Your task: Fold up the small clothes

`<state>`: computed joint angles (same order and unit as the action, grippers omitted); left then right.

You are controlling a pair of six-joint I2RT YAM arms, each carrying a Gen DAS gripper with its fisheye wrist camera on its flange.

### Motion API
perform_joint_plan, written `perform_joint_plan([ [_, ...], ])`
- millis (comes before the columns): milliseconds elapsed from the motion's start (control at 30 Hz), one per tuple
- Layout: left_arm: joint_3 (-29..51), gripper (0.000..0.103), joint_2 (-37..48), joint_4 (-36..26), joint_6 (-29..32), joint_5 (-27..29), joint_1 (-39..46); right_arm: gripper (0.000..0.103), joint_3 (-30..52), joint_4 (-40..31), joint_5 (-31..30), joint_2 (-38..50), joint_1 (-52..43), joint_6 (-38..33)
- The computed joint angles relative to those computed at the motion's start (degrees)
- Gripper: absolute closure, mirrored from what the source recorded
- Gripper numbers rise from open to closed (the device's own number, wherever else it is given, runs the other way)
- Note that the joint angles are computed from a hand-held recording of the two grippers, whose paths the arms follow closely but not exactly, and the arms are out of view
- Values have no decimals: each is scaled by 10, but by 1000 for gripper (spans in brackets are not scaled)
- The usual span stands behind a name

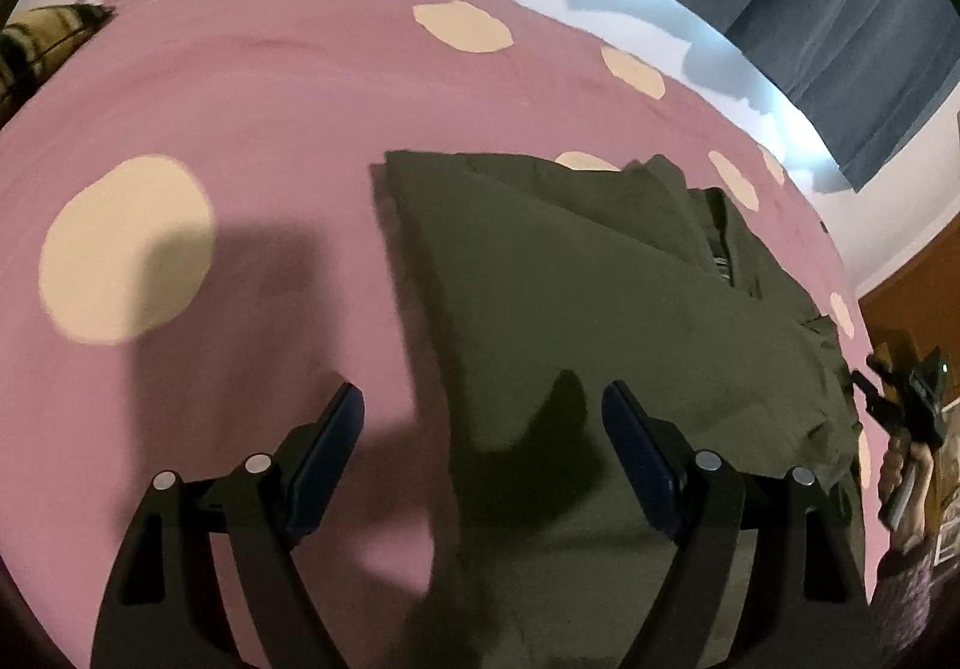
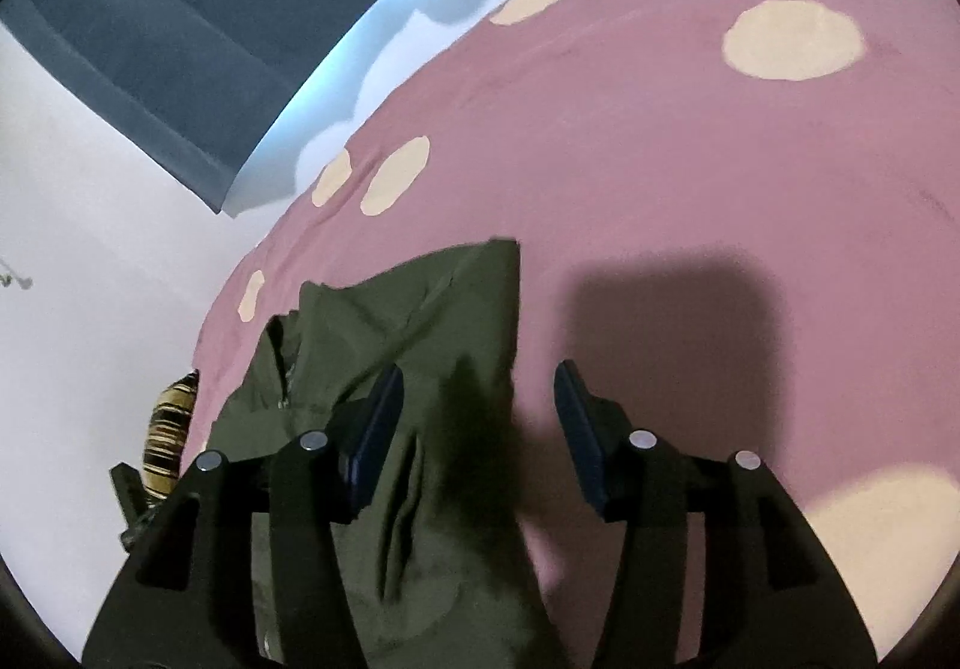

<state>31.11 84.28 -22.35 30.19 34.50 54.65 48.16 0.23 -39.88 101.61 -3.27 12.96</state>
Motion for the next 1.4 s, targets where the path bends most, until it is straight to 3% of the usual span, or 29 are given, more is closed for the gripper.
perform_joint_plan([
  [133, 29, 23, 53, 54, -51, -37, -53, 49, 81, -3, -26, 80, 22, 22],
  [233, 46, 23, 72, 67, -71, -59, -78, 50, 133, -27, -2, 124, 46, 24],
  [267, 53, 24, 78, 67, -81, -73, -89, 61, 146, -38, 9, 134, 51, 19],
  [300, 54, 30, 77, 76, -88, -90, -100, 87, 157, -48, 27, 143, 59, 14],
  [333, 54, 37, 77, 84, -91, -107, -108, 94, 174, -69, 48, 155, 69, 4],
  [400, 48, 45, 77, 109, -100, -148, -129, 96, 181, -74, 59, 166, 74, 5],
  [567, 24, 49, 72, 161, -106, -178, -142, 96, 175, -67, 21, 169, 57, -1],
  [667, 18, 49, 54, 154, -90, -175, -139, 87, 157, -65, -7, 157, 42, 1],
  [767, 15, 36, 35, 100, -41, -124, -108, 67, 112, -54, -54, 129, 24, -1],
  [800, 6, 29, 25, 93, -27, -115, -99, 65, 91, -52, -62, 114, 19, -7],
  [900, -38, 27, -18, 72, 34, -86, -53, 62, 30, -66, -92, 73, 3, -50],
  [1067, -40, 27, -27, -48, 146, -7, 84, 62, -62, -88, -105, 7, -14, -111],
  [1167, -42, 27, -30, -76, 187, -2, 121, 63, -89, -79, -109, -10, -21, -118],
  [1267, -52, 27, -44, -60, 166, -23, 101, 67, -91, -76, -105, -10, -21, -113],
  [1400, -82, 31, -70, 8, 104, -63, 48, 85, -96, -59, -81, -7, -16, -101],
])
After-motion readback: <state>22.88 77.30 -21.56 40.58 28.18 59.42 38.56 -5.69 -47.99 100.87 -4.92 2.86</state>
